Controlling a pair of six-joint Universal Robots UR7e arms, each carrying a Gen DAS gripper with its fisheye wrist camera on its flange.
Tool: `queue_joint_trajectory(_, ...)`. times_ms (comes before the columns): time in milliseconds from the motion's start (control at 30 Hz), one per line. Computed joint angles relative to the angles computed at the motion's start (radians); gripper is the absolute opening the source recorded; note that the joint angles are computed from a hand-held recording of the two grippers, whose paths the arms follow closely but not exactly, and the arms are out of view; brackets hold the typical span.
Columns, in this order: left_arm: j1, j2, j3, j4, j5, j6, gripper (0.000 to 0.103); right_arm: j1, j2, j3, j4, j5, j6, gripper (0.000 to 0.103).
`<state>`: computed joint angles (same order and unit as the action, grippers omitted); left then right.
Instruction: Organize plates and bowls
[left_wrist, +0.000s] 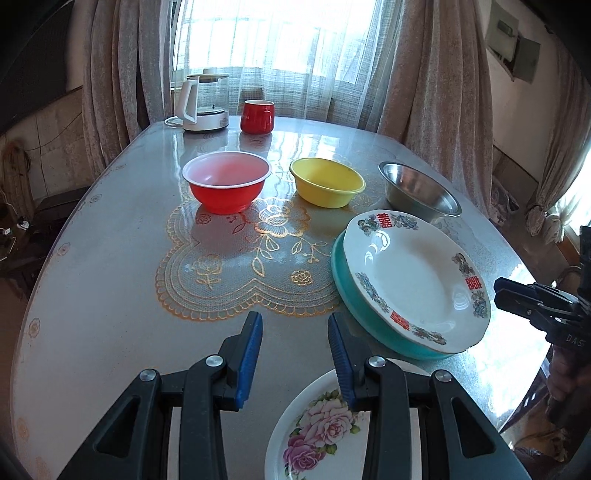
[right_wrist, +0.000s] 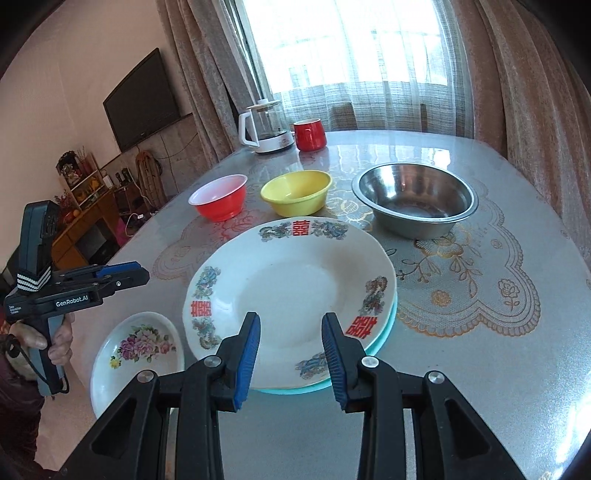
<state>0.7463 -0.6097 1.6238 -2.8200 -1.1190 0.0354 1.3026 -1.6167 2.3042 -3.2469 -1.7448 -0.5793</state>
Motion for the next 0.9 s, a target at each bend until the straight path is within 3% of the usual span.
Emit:
queue_joint_trajectory(133,0.007,-0.056,0.075,-0.031,-0.006,-0.009,0.038,0.0,-0.022,0.011,0.122,0.096,-0.024,0.035)
queue_joint_trajectory(300,0.023,-0.115,0.154,-0.044,-0.021,-0.057,0.037,0.018,-0.013,0.022,0.243,0.135,-0.061,0.035)
queue_joint_trajectory(467,0.037,-0.156,0.215,-0.047,-0.043,-0.089,0.035,0.013,0.015,0.03,0.282,0.115,-0.06,0.035)
queue_joint_trajectory(667,0.05,-0.176,0.261,-0.055,-0.091,-0.099,0.023,-0.012,0.034,0.018,0.315,0.128,-0.016,0.031)
queue_joint_trajectory(900,0.052,-0.179,0.276,-0.056,-0.125,-0.107,0.022,0.006,0.072,0.011,0.303,0.1,-0.024,0.024)
